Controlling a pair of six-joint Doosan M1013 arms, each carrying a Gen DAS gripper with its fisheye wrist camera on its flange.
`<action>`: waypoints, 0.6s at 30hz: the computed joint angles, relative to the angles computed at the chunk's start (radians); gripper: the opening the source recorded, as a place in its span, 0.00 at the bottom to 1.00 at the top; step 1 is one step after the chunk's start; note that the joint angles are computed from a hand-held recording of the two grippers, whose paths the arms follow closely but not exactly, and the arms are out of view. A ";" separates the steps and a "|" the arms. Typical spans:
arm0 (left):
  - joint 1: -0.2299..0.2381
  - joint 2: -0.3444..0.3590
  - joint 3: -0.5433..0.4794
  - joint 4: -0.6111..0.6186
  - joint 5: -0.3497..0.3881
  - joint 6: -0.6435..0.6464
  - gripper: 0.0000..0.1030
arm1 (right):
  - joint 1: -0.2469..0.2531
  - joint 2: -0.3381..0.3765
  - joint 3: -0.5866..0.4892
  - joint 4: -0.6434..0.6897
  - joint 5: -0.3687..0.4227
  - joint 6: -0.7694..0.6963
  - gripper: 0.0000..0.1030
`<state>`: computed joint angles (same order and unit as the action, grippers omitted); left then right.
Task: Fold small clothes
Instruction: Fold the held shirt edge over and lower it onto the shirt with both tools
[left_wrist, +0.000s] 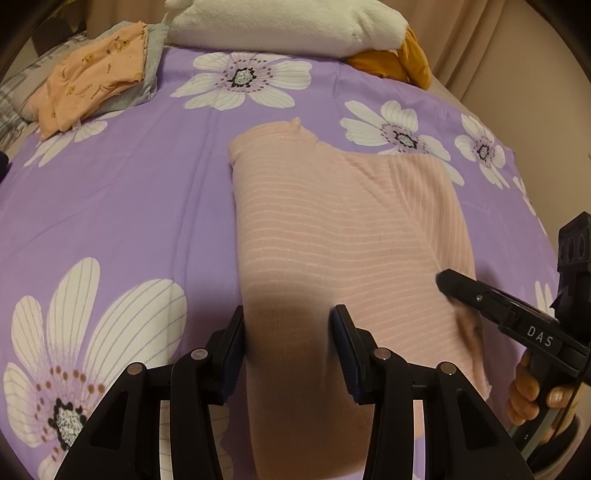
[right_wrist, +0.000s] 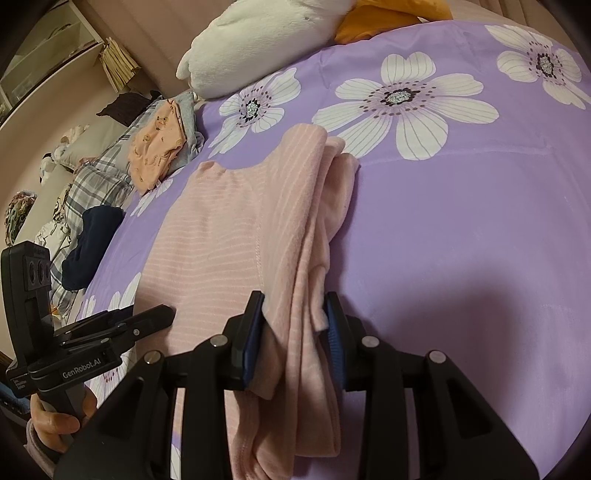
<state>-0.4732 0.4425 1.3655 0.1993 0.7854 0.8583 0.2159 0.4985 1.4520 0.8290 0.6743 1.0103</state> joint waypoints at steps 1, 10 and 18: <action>-0.002 0.000 0.000 0.004 0.002 -0.005 0.42 | 0.000 0.000 0.000 0.000 0.000 0.000 0.33; -0.008 -0.006 0.008 0.016 0.005 -0.018 0.42 | -0.001 0.001 -0.002 -0.002 0.002 0.000 0.32; -0.013 -0.014 0.022 0.025 0.004 -0.029 0.42 | -0.007 -0.009 0.014 -0.012 -0.001 0.008 0.35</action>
<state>-0.4865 0.4289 1.3870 0.2243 0.7897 0.8291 0.2087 0.4893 1.4660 0.8175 0.6735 1.0187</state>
